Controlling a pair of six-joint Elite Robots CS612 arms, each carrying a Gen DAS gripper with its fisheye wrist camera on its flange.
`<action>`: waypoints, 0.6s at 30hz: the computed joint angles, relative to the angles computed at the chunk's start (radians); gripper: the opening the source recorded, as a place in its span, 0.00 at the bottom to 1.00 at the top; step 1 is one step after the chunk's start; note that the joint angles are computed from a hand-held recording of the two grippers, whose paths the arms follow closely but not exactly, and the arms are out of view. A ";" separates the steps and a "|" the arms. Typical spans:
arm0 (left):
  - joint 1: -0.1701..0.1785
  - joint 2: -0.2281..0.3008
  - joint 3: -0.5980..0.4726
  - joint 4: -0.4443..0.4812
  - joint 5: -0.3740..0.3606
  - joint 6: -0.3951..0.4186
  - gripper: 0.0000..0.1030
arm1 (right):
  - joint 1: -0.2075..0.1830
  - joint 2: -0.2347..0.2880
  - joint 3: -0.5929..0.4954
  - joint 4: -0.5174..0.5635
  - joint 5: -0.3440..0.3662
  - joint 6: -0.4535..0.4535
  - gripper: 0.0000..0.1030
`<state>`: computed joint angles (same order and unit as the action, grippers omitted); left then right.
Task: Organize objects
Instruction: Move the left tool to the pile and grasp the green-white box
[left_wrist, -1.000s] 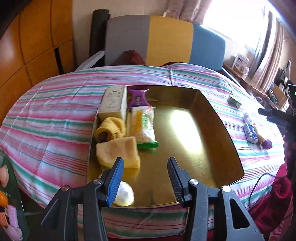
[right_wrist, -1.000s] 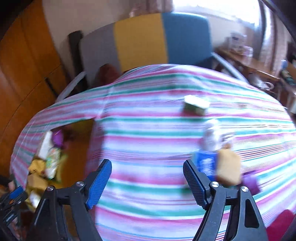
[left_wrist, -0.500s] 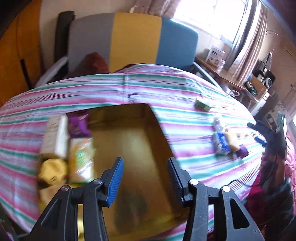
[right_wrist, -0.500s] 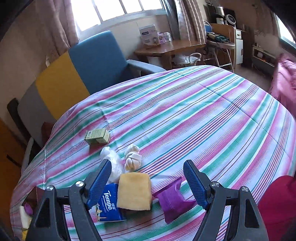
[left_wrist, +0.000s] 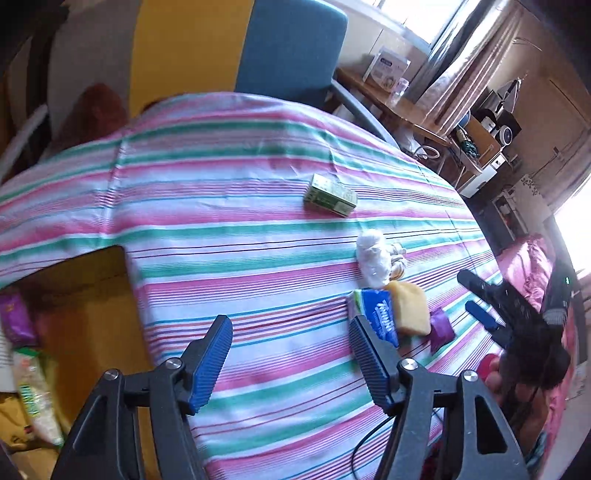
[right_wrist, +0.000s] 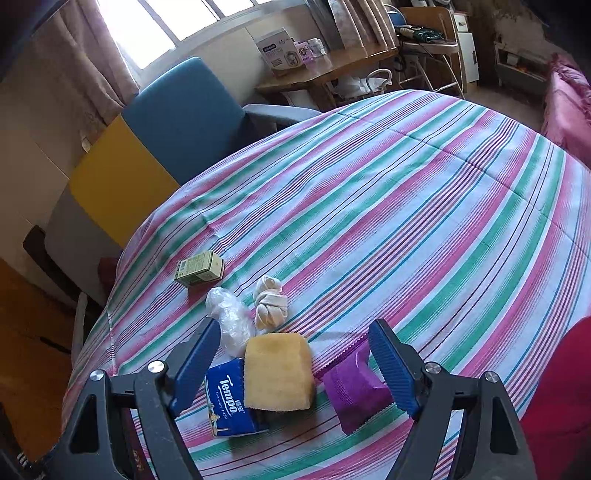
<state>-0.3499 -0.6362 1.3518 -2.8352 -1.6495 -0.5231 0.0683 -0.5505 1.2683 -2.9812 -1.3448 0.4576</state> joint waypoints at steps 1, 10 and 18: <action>-0.001 0.015 -0.026 0.016 -0.002 -0.004 0.65 | -0.001 0.000 0.001 -0.002 0.011 0.002 0.81; -0.024 0.157 -0.289 0.165 0.103 0.194 0.81 | -0.014 0.002 0.004 0.003 0.116 0.012 0.85; -0.033 0.308 -0.582 0.318 0.167 0.319 0.86 | -0.020 0.006 0.000 0.018 0.179 0.011 0.87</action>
<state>-0.3825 -0.3281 0.7693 -2.5171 -1.4826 -0.2040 0.0480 -0.5444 1.2680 -2.9636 -1.1660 0.4689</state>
